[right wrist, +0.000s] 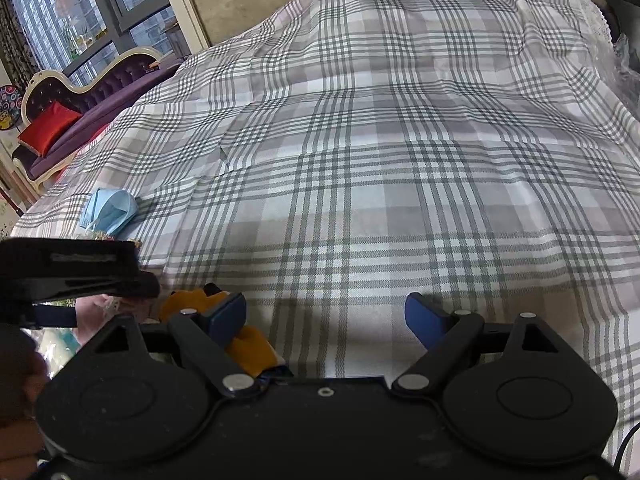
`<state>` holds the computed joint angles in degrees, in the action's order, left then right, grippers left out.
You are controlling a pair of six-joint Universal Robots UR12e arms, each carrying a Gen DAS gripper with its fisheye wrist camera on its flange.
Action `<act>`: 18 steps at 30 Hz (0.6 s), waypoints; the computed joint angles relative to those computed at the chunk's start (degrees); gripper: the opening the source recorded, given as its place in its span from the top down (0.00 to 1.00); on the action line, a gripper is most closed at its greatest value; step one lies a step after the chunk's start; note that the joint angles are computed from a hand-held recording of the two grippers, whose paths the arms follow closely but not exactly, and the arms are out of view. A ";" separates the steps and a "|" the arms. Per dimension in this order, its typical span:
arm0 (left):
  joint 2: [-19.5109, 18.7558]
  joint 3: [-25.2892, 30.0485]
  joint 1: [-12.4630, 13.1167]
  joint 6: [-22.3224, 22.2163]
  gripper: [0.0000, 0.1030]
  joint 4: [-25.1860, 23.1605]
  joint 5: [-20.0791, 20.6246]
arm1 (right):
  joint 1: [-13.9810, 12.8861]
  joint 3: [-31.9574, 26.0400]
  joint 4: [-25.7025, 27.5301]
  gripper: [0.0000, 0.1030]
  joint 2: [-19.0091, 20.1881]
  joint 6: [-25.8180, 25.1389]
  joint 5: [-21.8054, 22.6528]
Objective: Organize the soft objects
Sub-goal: 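Grasp the pink drawstring pouch with the left tool while the right tool grasps the yellow plush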
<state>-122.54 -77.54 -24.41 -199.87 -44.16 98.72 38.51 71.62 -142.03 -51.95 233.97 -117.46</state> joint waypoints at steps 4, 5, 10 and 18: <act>-0.98 0.82 -0.25 0.50 0.05 -0.71 1.71 | -0.02 0.02 -0.04 0.16 -0.01 0.22 0.25; -1.04 0.77 -0.18 0.58 0.05 -0.52 1.57 | -0.01 -0.01 -0.05 0.16 0.01 0.22 0.27; -0.58 -0.28 -0.63 1.44 0.25 1.69 3.57 | 0.03 -0.14 0.15 0.16 0.08 0.26 0.27; 0.61 -1.58 -0.39 2.94 0.26 4.19 0.81 | 0.11 -0.27 0.48 0.16 0.12 0.58 0.00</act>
<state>-121.93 -79.12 -24.80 -196.93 -39.98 99.53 38.63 71.35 -141.56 -51.83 234.55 -117.46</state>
